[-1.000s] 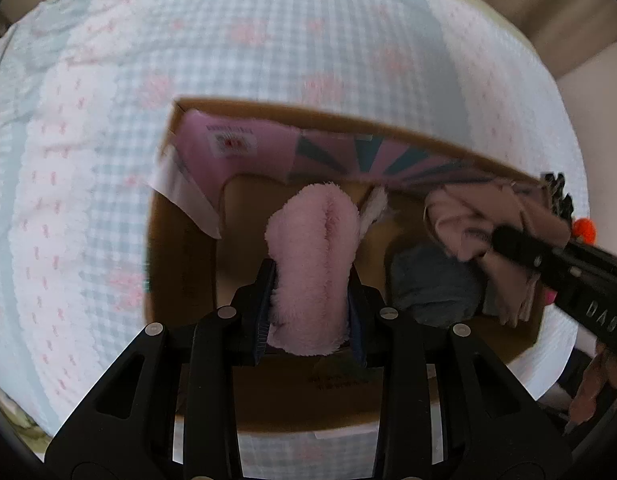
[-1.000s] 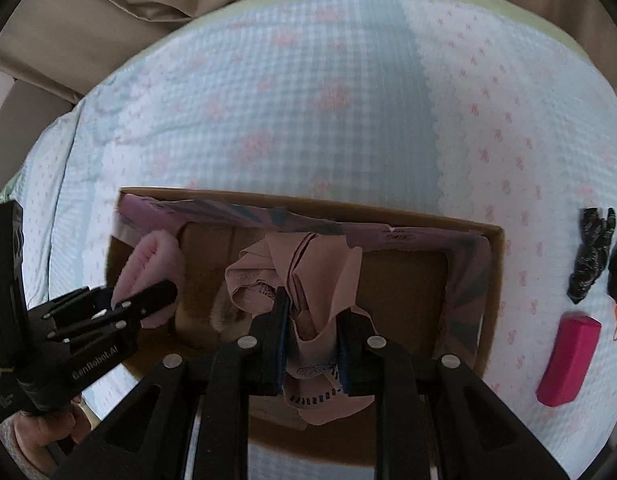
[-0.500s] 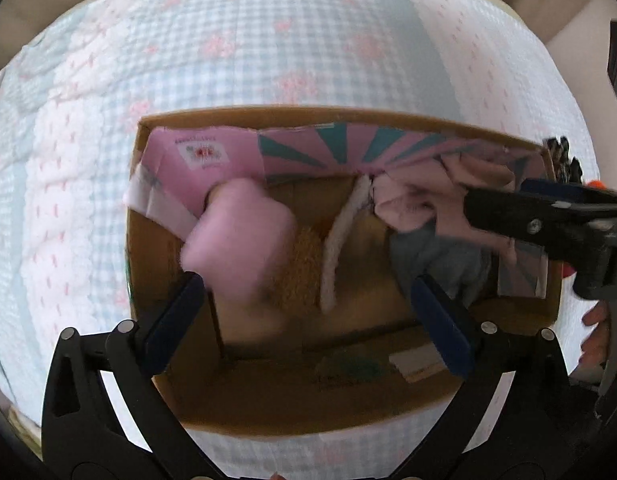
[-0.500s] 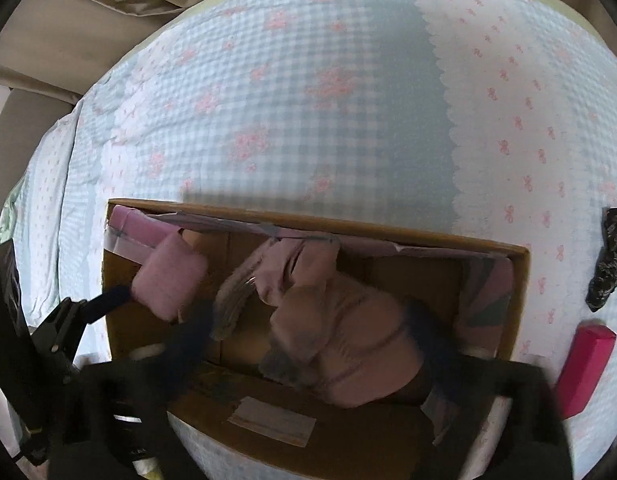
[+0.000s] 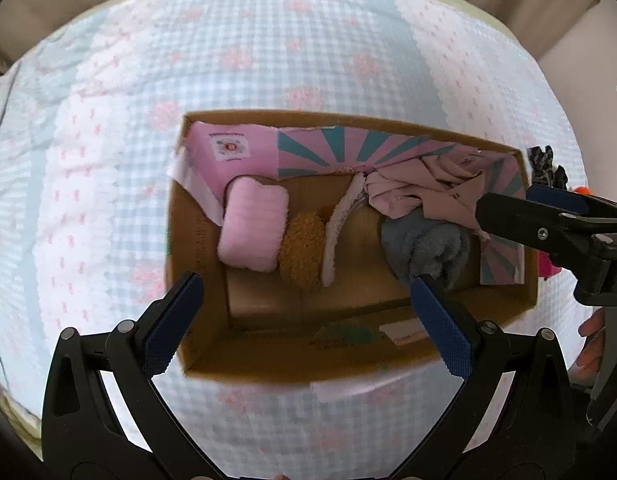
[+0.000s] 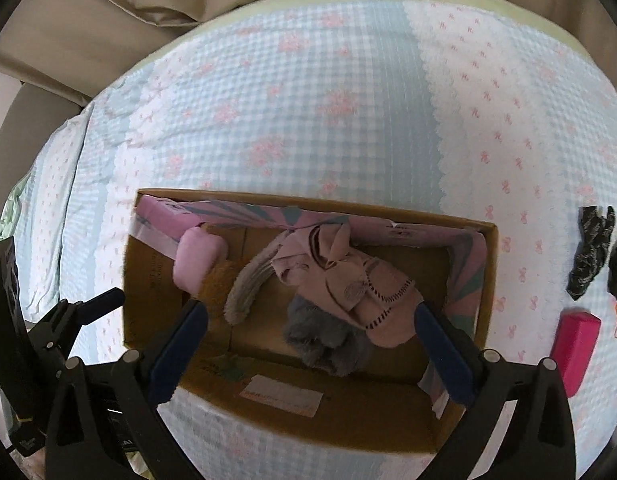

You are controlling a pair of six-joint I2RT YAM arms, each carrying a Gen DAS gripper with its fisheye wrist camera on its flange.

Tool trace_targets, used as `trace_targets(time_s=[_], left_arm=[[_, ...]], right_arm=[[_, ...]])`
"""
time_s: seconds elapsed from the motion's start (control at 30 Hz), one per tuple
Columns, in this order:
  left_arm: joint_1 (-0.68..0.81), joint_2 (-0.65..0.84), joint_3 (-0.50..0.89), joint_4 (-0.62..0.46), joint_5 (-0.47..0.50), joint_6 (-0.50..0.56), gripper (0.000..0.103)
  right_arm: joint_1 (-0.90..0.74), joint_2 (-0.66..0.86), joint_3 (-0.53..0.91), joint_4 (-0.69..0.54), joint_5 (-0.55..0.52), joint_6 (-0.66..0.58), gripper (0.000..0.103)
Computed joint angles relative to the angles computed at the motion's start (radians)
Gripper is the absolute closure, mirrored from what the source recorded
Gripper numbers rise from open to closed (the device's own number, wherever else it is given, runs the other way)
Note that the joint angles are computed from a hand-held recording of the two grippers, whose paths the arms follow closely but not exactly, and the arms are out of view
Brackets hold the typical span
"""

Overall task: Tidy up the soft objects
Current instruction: 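Open both tools over the box to release the pink items and lift away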

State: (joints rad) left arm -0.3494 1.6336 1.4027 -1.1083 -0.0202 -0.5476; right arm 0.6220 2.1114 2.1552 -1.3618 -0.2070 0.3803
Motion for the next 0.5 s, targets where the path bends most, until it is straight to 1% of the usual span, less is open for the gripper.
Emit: trace_targets(time_s=[0.13,0.3,0.5], left_arm=[[-0.022,-0.055,0.023,-0.049,-0.031,-0.011,0.000],[-0.058,-0.134,0.058,-0.119,-0.069,-0.042,0.000],[-0.138,-0.226,0.145,-0.243,-0.145,-0.132,0.000]], right_arm=[[0.023,-0.045,0.014,-0.022,0.023,0.025,0.000],[0.080,-0.104,0.080,-0.081,0.100,0.050,0.000],[0.146,-0.182,0.166,-0.149,0.197,0.097,0.000]])
